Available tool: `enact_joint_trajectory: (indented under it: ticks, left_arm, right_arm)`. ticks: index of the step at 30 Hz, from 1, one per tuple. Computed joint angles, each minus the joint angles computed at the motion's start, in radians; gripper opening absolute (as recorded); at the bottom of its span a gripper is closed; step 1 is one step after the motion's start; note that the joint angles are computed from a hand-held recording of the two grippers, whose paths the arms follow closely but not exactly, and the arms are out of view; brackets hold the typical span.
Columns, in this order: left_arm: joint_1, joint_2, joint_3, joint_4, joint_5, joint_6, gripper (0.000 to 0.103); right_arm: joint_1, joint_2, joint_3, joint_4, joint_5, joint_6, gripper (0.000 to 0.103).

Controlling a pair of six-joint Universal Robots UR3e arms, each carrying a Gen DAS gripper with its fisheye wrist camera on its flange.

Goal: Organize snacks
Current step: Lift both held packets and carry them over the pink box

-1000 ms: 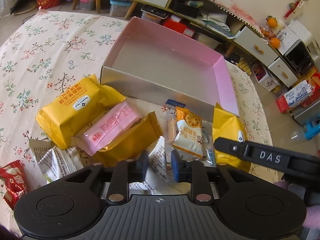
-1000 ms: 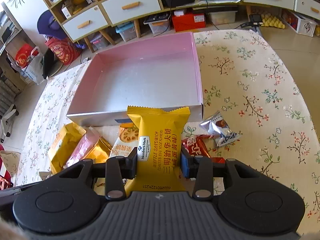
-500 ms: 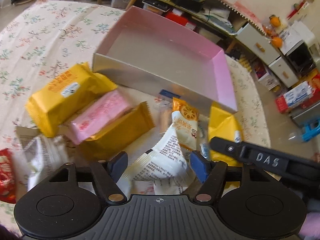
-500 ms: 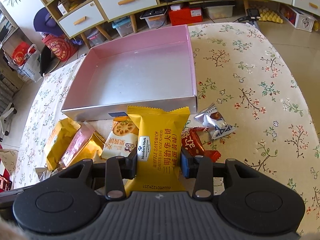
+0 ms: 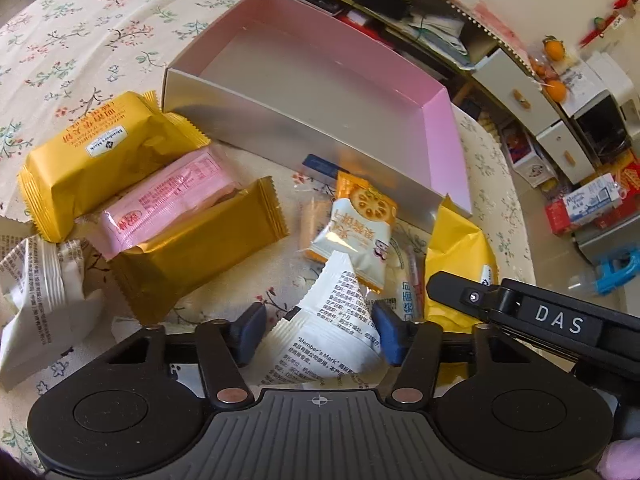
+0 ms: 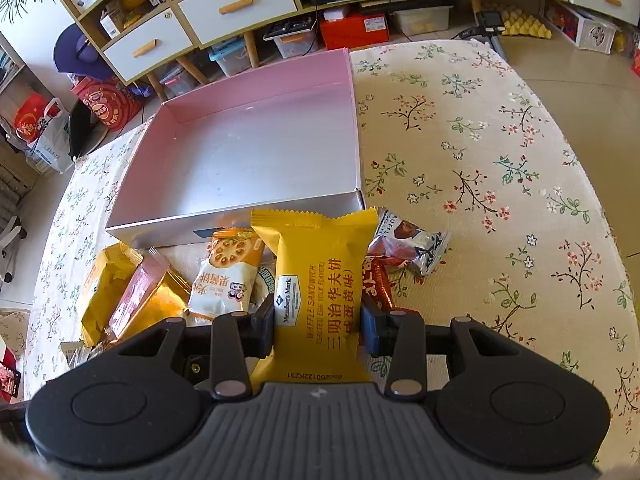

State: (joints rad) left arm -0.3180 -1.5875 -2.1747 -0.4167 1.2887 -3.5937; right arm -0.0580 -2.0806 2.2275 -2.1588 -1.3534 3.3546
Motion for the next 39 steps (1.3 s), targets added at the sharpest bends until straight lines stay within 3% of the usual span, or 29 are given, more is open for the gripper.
enact_joint_trajectory:
  ticks: [3,12,19,27,39]
  left_arm:
    - [0.006,0.013,0.001,-0.014,-0.013,0.015,0.042]
    - [0.046,0.142,-0.032,-0.039,-0.057,0.064,0.041]
    - [0.071,0.159,0.044,-0.073,0.003,0.107,0.041]
    - [0.108,-0.018,0.221,-0.026,0.044,0.178,0.041]
    - [0.099,-0.438,0.571,0.097,0.096,0.263,0.042]
  right_arm:
    - [0.0,-0.006,0.001,0.003,-0.001,-0.002,0.037]
    - [-0.041,-0.055,-0.002,0.022,0.035,-0.012,0.037]
    - [-0.023,-0.015,-0.052,-0.026,0.032,0.023,0.037]
    - [0.03,0.229,-0.187,-0.171,-0.001,0.041,0.037]
    - [0.058,0.608,-0.364,-0.397,-0.045,0.02,0.038]
